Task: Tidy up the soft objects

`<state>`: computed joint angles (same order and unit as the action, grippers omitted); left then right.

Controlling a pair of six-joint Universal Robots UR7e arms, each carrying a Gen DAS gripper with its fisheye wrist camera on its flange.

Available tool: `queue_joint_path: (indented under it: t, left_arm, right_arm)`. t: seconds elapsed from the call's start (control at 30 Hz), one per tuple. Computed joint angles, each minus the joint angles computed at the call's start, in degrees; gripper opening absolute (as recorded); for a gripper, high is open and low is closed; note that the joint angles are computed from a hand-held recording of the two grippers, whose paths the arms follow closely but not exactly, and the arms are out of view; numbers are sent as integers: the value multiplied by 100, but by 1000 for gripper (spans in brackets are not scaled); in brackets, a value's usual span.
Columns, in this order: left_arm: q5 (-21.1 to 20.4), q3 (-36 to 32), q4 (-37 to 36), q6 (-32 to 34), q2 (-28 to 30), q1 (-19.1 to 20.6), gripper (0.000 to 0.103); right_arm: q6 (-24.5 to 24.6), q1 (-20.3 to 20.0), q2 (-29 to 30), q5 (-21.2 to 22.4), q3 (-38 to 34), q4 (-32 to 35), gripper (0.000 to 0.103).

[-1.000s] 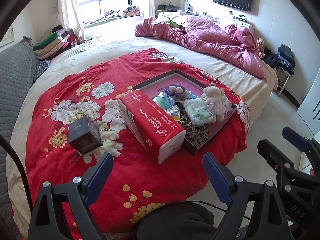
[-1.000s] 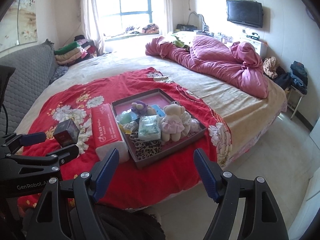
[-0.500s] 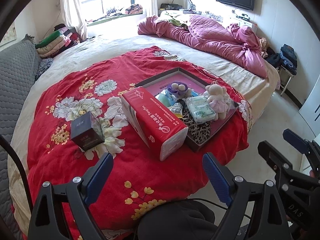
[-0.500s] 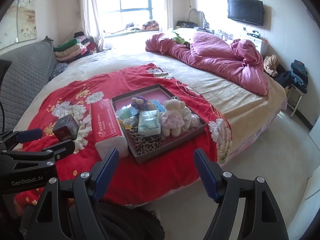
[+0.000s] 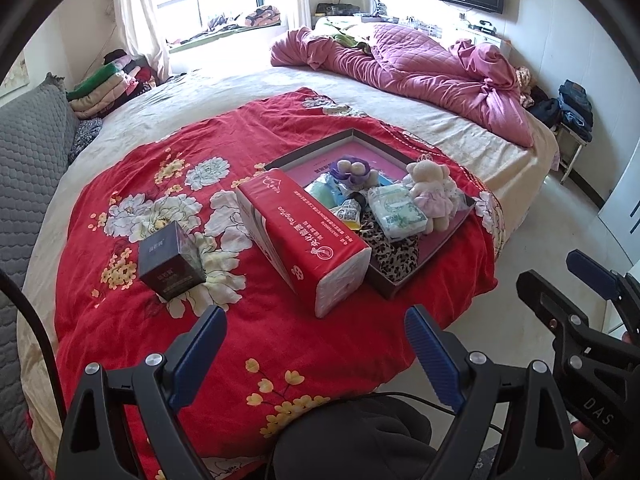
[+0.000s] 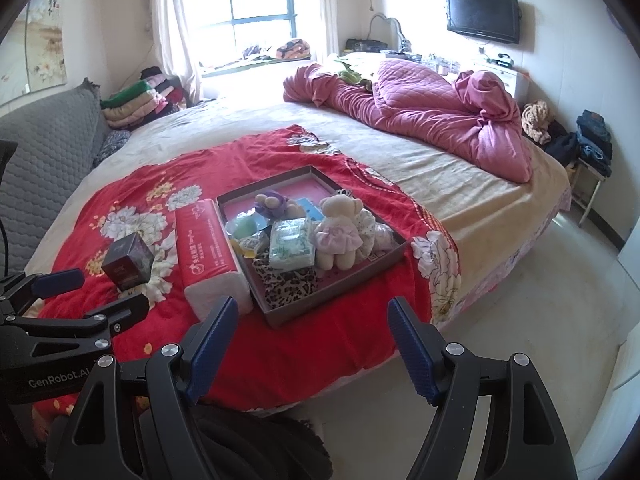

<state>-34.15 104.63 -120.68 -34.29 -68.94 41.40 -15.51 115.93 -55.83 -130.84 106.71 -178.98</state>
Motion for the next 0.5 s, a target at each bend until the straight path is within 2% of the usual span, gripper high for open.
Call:
queue_joint_path:
  t: [0.5]
  left_arm:
    - [58,-59,209,-90,62,8,90]
  right_arm:
    - [81,-29,-18,15,4,25,78]
